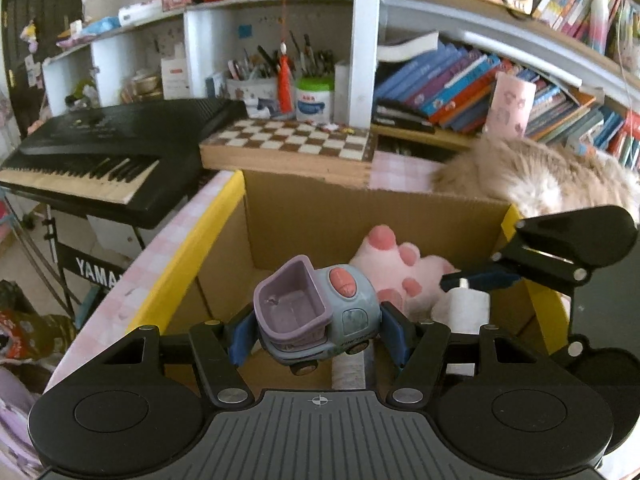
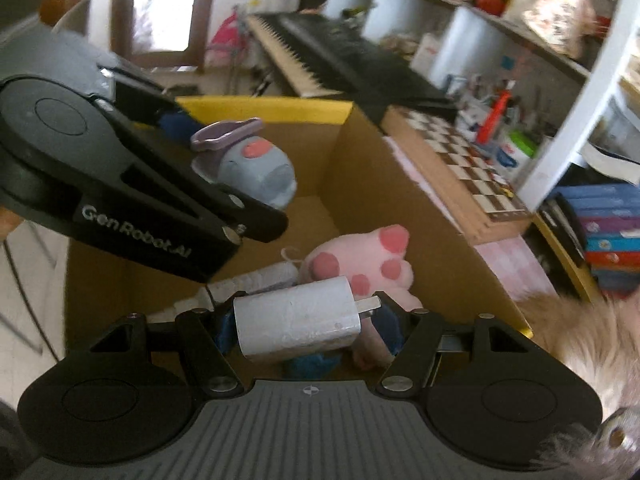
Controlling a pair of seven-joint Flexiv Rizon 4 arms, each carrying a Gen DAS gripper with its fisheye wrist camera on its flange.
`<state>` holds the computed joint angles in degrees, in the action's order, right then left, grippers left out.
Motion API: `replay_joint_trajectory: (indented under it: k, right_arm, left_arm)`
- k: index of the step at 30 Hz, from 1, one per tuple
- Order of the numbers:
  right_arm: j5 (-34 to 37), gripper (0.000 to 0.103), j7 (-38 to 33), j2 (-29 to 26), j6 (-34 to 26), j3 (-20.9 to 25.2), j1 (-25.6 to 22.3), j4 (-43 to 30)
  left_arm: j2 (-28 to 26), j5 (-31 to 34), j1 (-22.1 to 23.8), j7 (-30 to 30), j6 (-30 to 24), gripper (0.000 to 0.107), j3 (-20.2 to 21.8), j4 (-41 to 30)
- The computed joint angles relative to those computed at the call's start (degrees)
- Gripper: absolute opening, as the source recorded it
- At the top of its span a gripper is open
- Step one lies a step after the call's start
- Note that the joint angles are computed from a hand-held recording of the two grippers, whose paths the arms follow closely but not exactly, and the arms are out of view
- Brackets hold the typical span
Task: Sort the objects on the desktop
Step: 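Open the right gripper to drop the charger while the left gripper releases the toy car into the box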
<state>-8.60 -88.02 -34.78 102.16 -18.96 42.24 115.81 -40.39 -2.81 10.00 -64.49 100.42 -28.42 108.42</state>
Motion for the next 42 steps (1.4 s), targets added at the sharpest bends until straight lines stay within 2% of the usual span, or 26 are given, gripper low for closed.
replay_joint_trajectory:
  k: [4,7,16,23,24,28,29,31,36,42]
  right_arm:
    - [-5.7,0.064,-1.6,0.4,-7.1,9.5,-9.3,-3.3]
    - [-9.2,0.064,-2.5,0.2,-10.2,14.5,-14.1,-5.1]
    - [-14.8,0.064,-5.6,-0.1,-15.6,21.0,-19.9,-7.0]
    - [-15.0,0.064,-5.9,0.1,-16.7,22.3,-20.8,-7.2]
    - [-15.1,0.064,-5.6,0.1,-16.7,22.1,-20.6,-7.1]
    - [-15.1,0.068,-4.2,0.7,-16.0,21.2,-19.8,-6.2]
    - [-15.4,0.071,-3.6,0.9,-15.4,20.4,-19.3,-5.8]
    - [-16.1,0.074,-1.5,1.1,-13.5,17.1,-16.9,-4.9]
    - [-16.5,0.074,3.6,1.8,-9.5,10.3,-11.9,-2.4]
    - [-12.0,0.074,6.9,2.7,-2.4,-1.8,-1.1,2.0]
  left_arm:
    - [0.2,-1.6,-2.7,0.9,-4.2,0.064,2.8,-1.6]
    - [0.2,-2.6,-3.0,2.4,-5.1,0.064,2.9,-1.9]
    - [1.4,-6.8,-5.9,5.5,-8.4,0.064,5.5,-2.3]
    - [1.9,-9.1,-6.2,6.6,-9.0,0.064,5.6,-1.9]
    - [1.8,-9.3,-6.2,6.7,-8.8,0.066,5.4,-1.8]
    - [2.2,-9.7,-8.0,5.5,-6.8,0.085,7.5,-1.4]
    - [2.2,-9.5,-6.8,5.6,-5.8,0.086,6.0,-0.7]
    - [2.1,-8.8,-4.0,5.7,-4.5,0.087,2.9,0.3]
    - [2.5,-5.3,-0.5,3.8,-0.1,0.087,-0.3,2.6]
    - [2.7,0.6,4.7,-0.4,4.0,0.087,-4.8,4.8]
